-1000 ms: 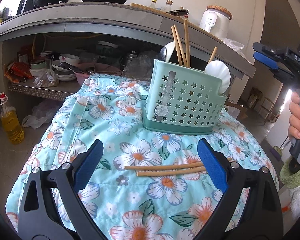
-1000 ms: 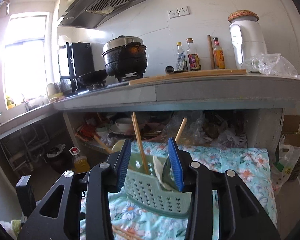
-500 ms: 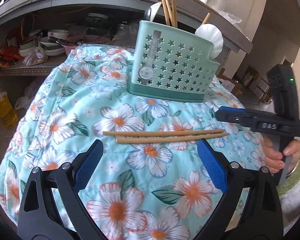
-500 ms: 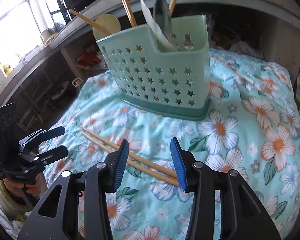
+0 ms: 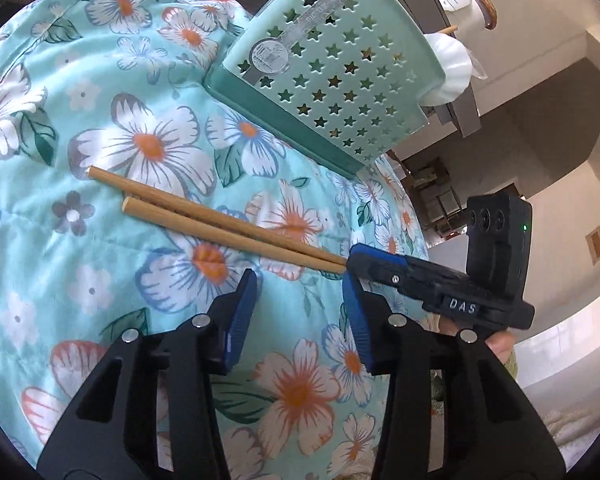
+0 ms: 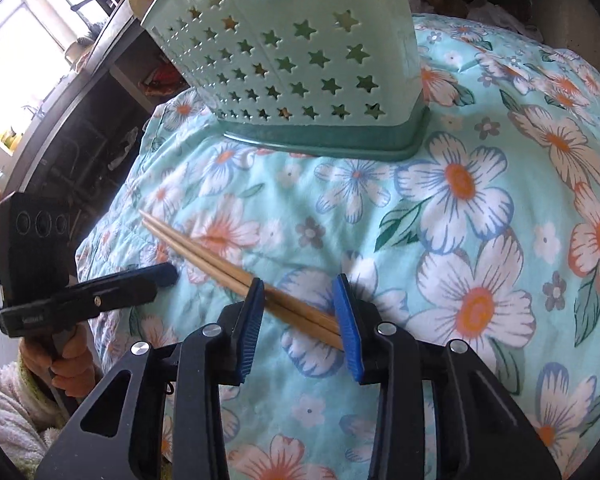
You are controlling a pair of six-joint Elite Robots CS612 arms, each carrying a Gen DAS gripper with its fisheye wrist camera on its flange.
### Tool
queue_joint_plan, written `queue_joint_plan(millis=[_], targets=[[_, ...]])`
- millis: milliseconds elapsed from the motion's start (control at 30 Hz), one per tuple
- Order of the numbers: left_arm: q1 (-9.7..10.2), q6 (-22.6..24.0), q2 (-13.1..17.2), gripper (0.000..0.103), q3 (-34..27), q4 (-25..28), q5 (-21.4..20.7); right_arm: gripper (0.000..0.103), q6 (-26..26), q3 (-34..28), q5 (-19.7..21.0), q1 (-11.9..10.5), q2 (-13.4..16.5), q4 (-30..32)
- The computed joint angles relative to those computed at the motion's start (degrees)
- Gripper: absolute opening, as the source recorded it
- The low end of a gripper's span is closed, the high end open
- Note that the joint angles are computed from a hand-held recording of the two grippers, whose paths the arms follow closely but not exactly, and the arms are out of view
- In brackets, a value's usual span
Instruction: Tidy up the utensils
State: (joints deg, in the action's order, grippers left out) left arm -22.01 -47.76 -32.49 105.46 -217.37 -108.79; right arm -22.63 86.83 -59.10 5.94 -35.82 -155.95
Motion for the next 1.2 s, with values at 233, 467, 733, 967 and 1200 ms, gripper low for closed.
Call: queue_joint_plan(millis=[233, 467, 733, 967, 1200], targets=[[-0.07, -3.19, -0.10, 0.019, -0.12, 1.68, 1.42, 0.015, -0.83, 2.75, 0.07, 0.34, -1.81, 1.63], [0.11, -3.31, -1.04, 0.011, 1.29, 4.09, 1.91, 0.010, -0.84, 5.40, 4.19, 0.25, -2.99, 4.34], [-0.12, 0.03, -3.05, 0.011, 4.11, 6.42, 4.32, 0.005, 2.95, 7.85, 4.34, 0.52, -3.18, -1.11], [-0.36, 0.97, -3.71, 0.018, 3.77, 8.08, 4.30, 0.005, 8.81, 8.92, 1.62, -0.69, -3.08, -6.78], [-0.13, 1.24, -3.66, 0.022, 3.48, 8.42, 3.41, 0.019, 9.16, 8.82, 8.40, -0.88, -2.54, -7.92]])
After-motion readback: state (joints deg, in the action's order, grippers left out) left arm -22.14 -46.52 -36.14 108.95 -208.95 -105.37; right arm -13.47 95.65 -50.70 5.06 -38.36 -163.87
